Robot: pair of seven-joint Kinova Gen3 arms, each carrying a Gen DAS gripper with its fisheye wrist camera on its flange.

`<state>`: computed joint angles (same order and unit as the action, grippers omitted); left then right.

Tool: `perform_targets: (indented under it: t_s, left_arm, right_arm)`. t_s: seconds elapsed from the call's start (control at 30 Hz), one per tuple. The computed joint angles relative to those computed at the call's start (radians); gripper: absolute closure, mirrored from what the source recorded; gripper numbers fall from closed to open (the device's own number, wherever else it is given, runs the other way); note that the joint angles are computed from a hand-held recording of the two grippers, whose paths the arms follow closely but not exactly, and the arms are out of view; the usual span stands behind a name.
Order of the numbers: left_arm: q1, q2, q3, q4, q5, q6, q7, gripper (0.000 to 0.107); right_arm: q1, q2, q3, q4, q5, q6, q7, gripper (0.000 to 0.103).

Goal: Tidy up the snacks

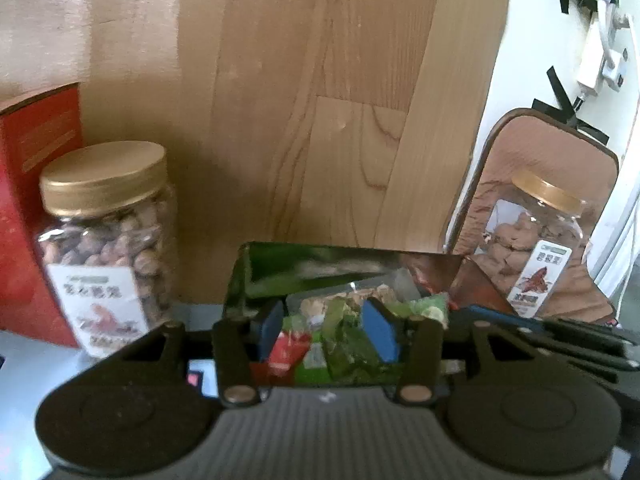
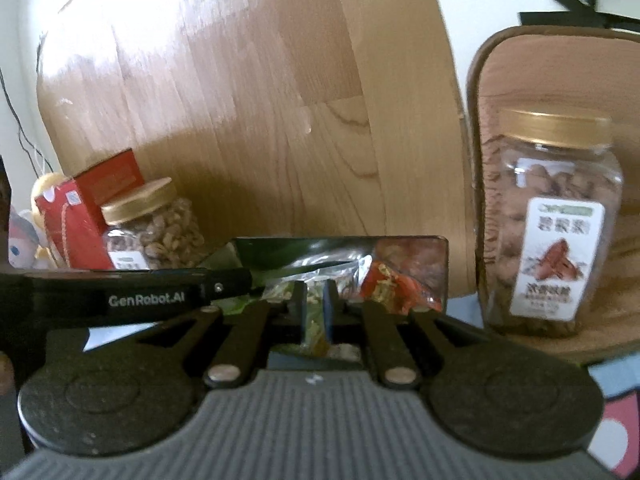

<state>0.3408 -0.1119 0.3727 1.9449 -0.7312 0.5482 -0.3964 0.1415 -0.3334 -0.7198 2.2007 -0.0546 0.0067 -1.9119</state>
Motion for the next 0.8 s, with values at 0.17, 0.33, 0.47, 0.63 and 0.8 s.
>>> perform_targets:
  t_s: [0.17, 0.33, 0.47, 0.63, 0.8]
  left_arm:
    - [-0.006, -0.078, 0.047, 0.033, 0.015, 0.035, 0.021, 0.060]
    - [-0.060, -0.175, 0.204, 0.054, -0.002, 0.152, 0.062, 0.045]
    - [-0.129, -0.261, 0.376, 0.067, 0.000, 0.282, 0.114, 0.010]
    - [-0.184, -0.357, 0.516, 0.057, 0.097, 0.406, 0.099, 0.005]
    - [-0.229, -0.423, 0.603, 0.021, 0.221, 0.508, 0.049, 0.005]
  right_arm:
    - [-0.137, -0.083, 0.104, 0.067, -0.030, -0.011, -0.026, 0.091]
    - [-0.198, -0.197, 0.113, 0.135, -0.064, 0.009, -0.074, 0.089]
    - [-0.189, -0.342, 0.052, 0.206, -0.114, 0.031, -0.154, 0.060]
    - [-0.199, -0.543, -0.014, 0.245, -0.152, 0.155, -0.254, 0.046]
    - [-0.204, -0.769, -0.075, 0.249, -0.172, 0.326, -0.401, 0.022]
